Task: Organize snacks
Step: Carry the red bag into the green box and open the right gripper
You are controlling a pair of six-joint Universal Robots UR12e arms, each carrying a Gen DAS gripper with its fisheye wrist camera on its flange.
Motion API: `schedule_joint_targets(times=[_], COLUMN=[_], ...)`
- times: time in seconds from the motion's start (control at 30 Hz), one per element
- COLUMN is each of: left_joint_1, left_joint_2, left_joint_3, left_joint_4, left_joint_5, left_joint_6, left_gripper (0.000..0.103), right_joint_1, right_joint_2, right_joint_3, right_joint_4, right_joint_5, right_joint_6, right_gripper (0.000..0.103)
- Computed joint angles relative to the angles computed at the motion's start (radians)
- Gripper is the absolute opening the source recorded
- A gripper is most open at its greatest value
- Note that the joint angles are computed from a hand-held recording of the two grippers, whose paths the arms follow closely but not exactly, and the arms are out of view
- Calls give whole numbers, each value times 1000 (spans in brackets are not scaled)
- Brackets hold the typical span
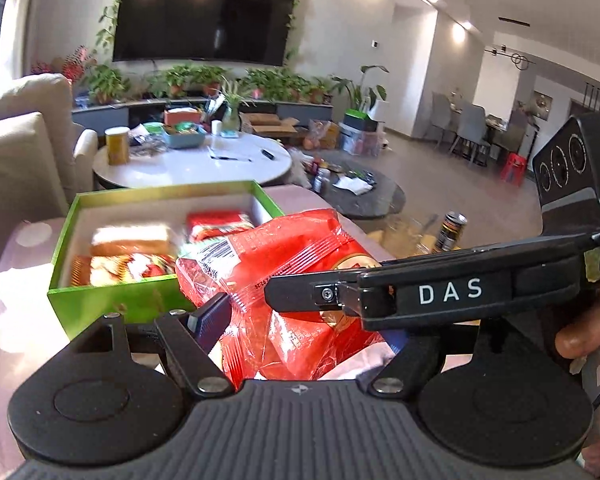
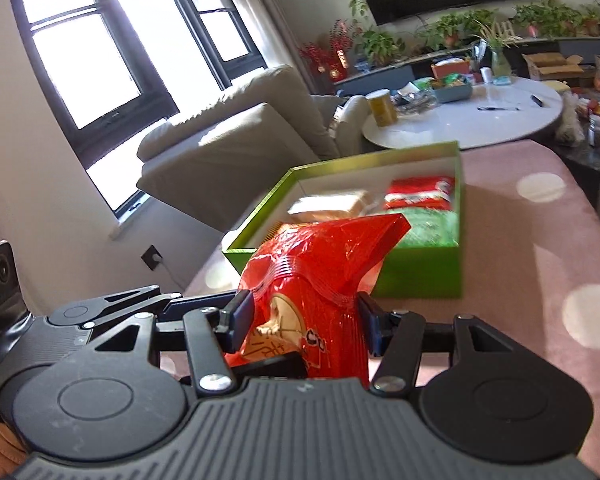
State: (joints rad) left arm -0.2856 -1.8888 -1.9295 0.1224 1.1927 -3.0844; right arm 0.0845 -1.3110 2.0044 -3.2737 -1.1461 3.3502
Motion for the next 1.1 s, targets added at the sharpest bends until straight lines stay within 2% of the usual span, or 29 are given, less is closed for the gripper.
schedule_joint_targets(times=[0.63,0.83,1.1], left_joint_1=[20,17,23], left_joint_2=[-72,-107,-153], left_joint_3=[120,170,234], left_joint_4=[18,-11,-37], left_joint_5=[35,53,22], left_joint_6=[19,27,39], left_gripper=[75,75,75], right_joint_1=[-8,-15,-30], right_joint_2=[83,115,154], right_joint_3=[-119,-159,-200], right_joint_4=[-44,-35,-38], right_joint_5=[48,53,62], right_joint_6=[73,98,151], right_gripper=[61,61,61])
